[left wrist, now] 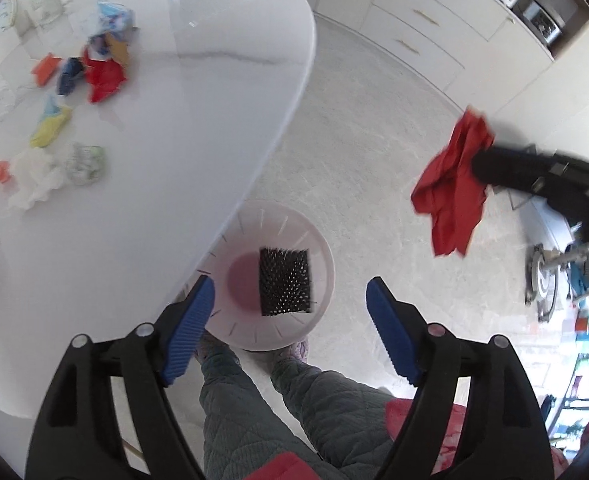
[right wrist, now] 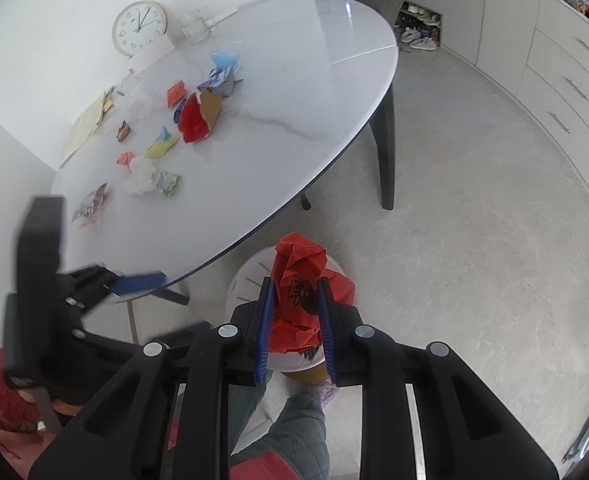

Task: Collect trash
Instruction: 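Carry both items to the white bin and open both grippers to drop them, then grasp the clear snack wrapper with the left gripper while the right grasps the white tissue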

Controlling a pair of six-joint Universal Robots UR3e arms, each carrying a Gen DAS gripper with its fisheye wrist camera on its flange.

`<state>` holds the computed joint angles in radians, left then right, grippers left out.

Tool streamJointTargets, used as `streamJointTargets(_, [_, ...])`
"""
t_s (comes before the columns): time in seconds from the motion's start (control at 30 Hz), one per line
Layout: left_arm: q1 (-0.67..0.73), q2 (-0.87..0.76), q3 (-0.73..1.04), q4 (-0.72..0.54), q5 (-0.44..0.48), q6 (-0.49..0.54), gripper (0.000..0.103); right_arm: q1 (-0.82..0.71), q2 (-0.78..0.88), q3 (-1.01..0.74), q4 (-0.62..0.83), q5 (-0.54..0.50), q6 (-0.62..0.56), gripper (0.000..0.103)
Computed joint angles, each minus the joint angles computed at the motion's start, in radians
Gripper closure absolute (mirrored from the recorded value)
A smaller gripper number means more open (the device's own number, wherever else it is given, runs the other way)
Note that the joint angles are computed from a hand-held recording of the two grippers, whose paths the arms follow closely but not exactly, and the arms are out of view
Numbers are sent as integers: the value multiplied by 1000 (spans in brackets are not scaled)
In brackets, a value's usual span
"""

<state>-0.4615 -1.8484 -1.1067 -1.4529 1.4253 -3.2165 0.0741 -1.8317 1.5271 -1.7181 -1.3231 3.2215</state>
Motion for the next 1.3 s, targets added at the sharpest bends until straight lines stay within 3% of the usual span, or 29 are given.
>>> streamJointTargets(0.23, [106,141,14,-80,50,-15,14,75,46,42,-54,19,-16,78])
streamJointTargets(0.27, [121,157,15,-90,56,-16,13,94,61,46,-65,20,-19,71])
streamJointTargets(0.4, [185,212,28,-139,77,-29,11,172,124,30,-98,-38,5,28])
streamJointTargets(0.5, [247,248,37,-180,63,-35,11,203,155,-3,-103,-73,19,17])
streamJointTargets(0.83, [455,337,37,-233,5,18,8,250,291,-245,-72,-139,70,6])
streamJointTargets(1.3, [847,375,-37,-240,-75,270,8,388,715,-861,69,-180,138,3])
